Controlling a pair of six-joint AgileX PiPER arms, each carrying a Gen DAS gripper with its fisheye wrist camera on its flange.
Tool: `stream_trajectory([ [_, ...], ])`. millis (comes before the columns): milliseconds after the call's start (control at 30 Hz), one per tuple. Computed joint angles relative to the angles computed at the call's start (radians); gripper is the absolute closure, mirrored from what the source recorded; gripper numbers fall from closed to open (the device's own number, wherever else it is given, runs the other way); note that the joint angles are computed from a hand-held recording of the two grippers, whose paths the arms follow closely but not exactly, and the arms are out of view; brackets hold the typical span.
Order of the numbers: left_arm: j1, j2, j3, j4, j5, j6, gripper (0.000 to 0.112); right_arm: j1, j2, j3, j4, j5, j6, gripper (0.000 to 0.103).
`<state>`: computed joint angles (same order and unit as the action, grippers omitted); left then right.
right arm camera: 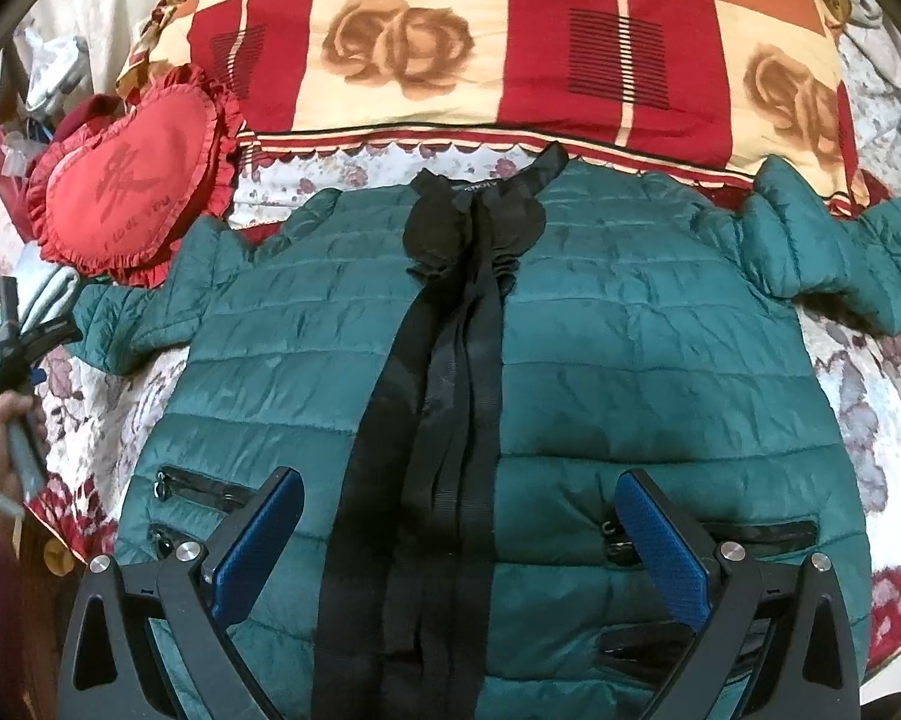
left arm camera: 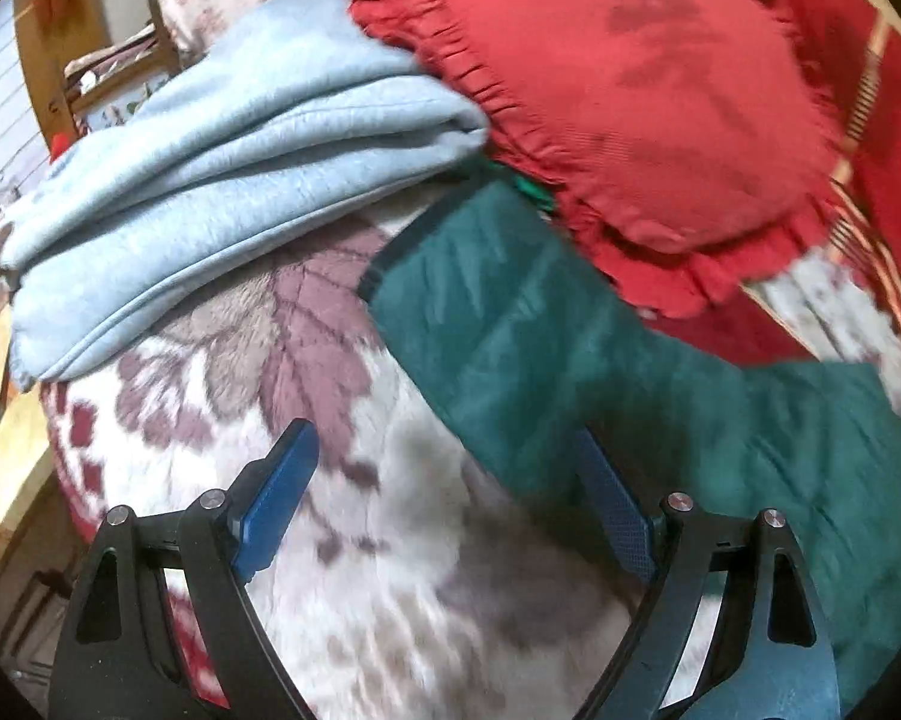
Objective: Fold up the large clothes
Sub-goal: 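Move the left tool to the nearest sleeve cuff and close on it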
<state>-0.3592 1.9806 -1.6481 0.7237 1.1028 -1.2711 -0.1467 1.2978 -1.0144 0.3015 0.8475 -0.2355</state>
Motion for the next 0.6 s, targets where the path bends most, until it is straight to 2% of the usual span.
stream_trajectory([
  [100, 0.030, 0.060, -0.049, 0.030, 0.017, 0.000, 0.025, 0.016, 0.015, -0.006, -0.028, 0.002, 0.029, 0.000],
  [267, 0.076, 0.145, -0.134, 0.023, 0.000, 0.037, 0.025, 0.019, 0.033, -0.010, -0.058, 0.019, 0.057, 0.000],
  [367, 0.080, 0.160, -0.144, 0.056, -0.041, 0.044, 0.032, 0.011, 0.036, -0.005, -0.060, 0.024, 0.061, 0.000],
  [433, 0.088, 0.170, -0.161, 0.045, -0.062, 0.068, 0.052, 0.006, 0.035, 0.000, -0.056, 0.026, 0.062, 0.000],
  [467, 0.089, 0.181, -0.181, 0.041, -0.057, 0.081, 0.057, 0.004, 0.036, 0.001, -0.055, 0.028, 0.063, 0.000],
  [533, 0.101, 0.171, -0.172, 0.010, -0.097, 0.116, 0.088, 0.000, 0.036, 0.001, -0.049, 0.030, 0.061, 0.000],
  [600, 0.111, 0.156, -0.158, -0.036, -0.123, 0.148, 0.095, 0.004, 0.035, 0.002, -0.051, 0.027, 0.064, 0.000],
])
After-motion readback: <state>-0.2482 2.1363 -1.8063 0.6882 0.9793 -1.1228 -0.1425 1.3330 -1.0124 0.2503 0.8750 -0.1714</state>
